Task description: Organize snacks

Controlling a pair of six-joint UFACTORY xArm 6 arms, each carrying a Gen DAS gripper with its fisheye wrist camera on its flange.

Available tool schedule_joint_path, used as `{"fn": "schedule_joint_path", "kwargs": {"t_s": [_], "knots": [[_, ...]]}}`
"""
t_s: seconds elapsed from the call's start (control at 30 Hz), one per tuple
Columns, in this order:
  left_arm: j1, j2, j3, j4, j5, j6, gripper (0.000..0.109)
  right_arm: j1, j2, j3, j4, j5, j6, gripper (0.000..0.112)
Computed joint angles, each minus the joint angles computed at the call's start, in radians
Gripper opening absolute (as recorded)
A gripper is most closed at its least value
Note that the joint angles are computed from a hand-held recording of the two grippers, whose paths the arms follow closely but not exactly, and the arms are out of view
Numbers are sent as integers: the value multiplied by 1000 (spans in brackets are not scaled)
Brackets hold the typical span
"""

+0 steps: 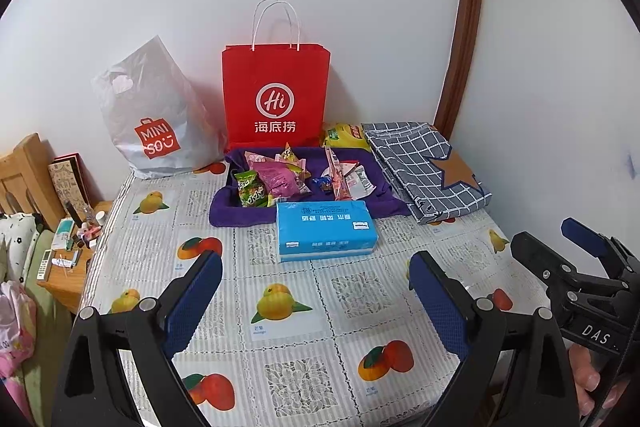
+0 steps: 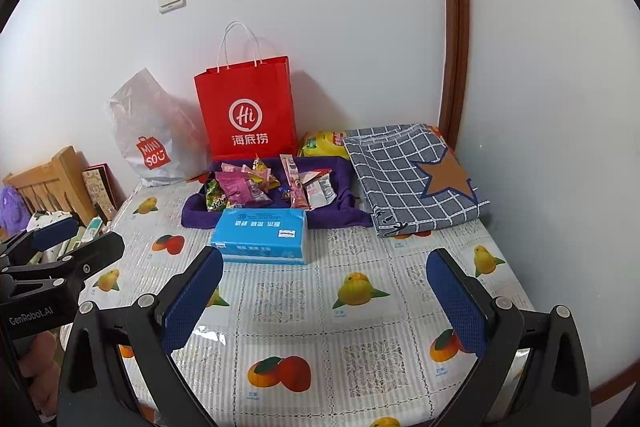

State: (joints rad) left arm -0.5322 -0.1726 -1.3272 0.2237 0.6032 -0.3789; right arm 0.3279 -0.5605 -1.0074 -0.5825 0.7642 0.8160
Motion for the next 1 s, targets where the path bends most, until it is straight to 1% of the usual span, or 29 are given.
{"fn": "schedule_joint_path", "kwargs": {"t_s": [0.37,1.0], "knots": [[0,1,-1,0,2,-1,95,10,6,-9,-6,10,1,101],[-2,-2,2,4,3,-9,95,9,14,-16,-9,-2,-11,101]]}}
